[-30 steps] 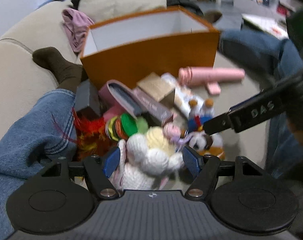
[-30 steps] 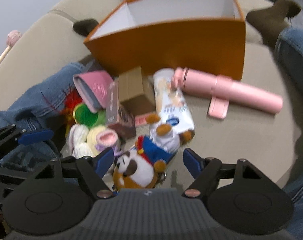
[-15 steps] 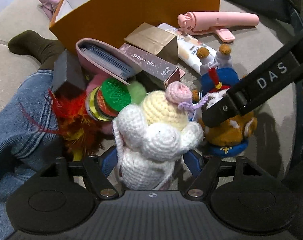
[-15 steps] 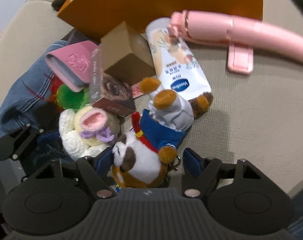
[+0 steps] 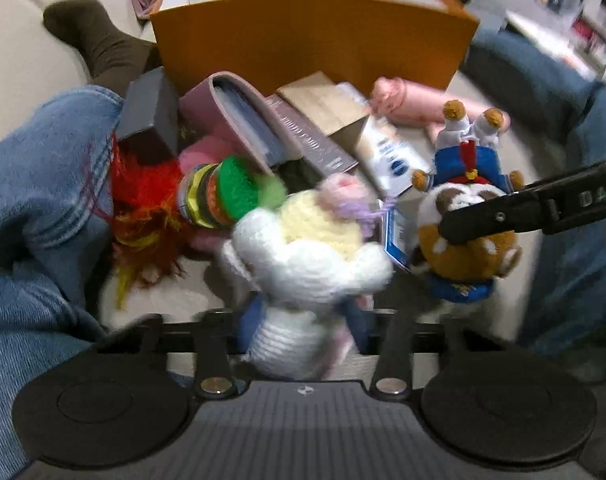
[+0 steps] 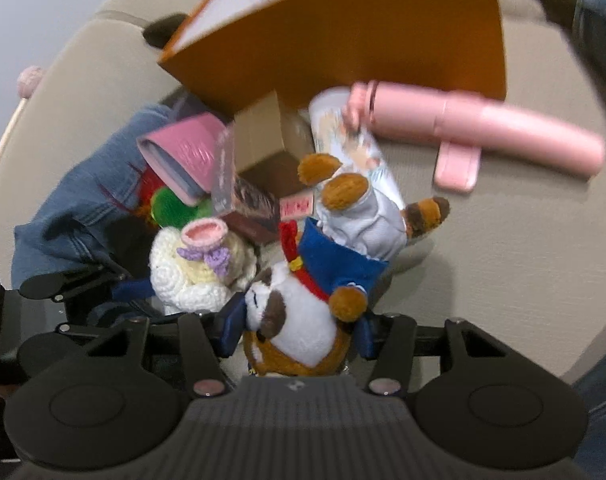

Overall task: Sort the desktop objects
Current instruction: 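Grasp the white crocheted bunny with the left gripper while the right grasps the bear doll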

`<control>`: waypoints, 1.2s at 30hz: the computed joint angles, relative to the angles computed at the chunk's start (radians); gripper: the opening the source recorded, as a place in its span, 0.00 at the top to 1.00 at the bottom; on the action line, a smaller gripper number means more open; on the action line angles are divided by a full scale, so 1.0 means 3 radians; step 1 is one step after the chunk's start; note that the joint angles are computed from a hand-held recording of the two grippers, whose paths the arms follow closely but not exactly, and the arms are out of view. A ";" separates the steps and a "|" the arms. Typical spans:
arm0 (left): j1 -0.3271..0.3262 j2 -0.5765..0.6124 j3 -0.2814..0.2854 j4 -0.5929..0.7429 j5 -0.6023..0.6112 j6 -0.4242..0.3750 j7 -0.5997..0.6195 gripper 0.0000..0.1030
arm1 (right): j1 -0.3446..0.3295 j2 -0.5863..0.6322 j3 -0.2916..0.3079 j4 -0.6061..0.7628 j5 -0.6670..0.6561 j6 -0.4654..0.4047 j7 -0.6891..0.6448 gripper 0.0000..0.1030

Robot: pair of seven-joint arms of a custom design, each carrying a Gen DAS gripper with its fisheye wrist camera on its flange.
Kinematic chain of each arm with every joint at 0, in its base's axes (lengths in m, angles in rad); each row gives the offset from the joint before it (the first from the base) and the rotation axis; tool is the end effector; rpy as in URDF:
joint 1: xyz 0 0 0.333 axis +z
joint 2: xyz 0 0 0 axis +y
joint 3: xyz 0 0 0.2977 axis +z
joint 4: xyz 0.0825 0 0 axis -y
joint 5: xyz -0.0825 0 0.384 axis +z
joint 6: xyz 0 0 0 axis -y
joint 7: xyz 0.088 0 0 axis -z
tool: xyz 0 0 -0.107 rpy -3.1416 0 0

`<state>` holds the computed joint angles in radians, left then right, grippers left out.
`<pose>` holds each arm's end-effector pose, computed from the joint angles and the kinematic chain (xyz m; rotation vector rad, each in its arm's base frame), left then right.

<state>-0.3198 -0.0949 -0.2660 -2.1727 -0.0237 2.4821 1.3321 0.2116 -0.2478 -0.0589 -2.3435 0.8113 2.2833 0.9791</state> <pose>0.4596 -0.3078 0.4572 -1.7020 2.3954 -0.5526 0.4825 0.0908 0.4384 -1.9537 1.5124 0.2759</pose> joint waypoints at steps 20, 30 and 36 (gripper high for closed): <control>-0.0158 0.0514 -0.0063 0.0358 0.0987 -0.0109 -0.0525 0.36 | 0.0009 -0.0127 -0.0013 -0.0168 -0.0173 0.0145 0.0035 0.46; -0.0047 0.0167 0.0002 0.0023 -0.0288 0.0173 -0.0020 0.50 | 0.0016 -0.0160 -0.0043 -0.0158 -0.0206 0.0117 -0.0063 0.46; -0.0092 -0.0133 0.0053 -0.0108 -0.0811 0.0339 0.0235 0.59 | 0.0009 -0.0212 -0.0069 -0.0092 -0.0248 0.0113 -0.0205 0.46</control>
<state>-0.3473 -0.1349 -0.2502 -2.2051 -0.2672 2.5838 1.4026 0.2144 -0.3113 -0.0795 -2.3711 0.7370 2.3171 0.9176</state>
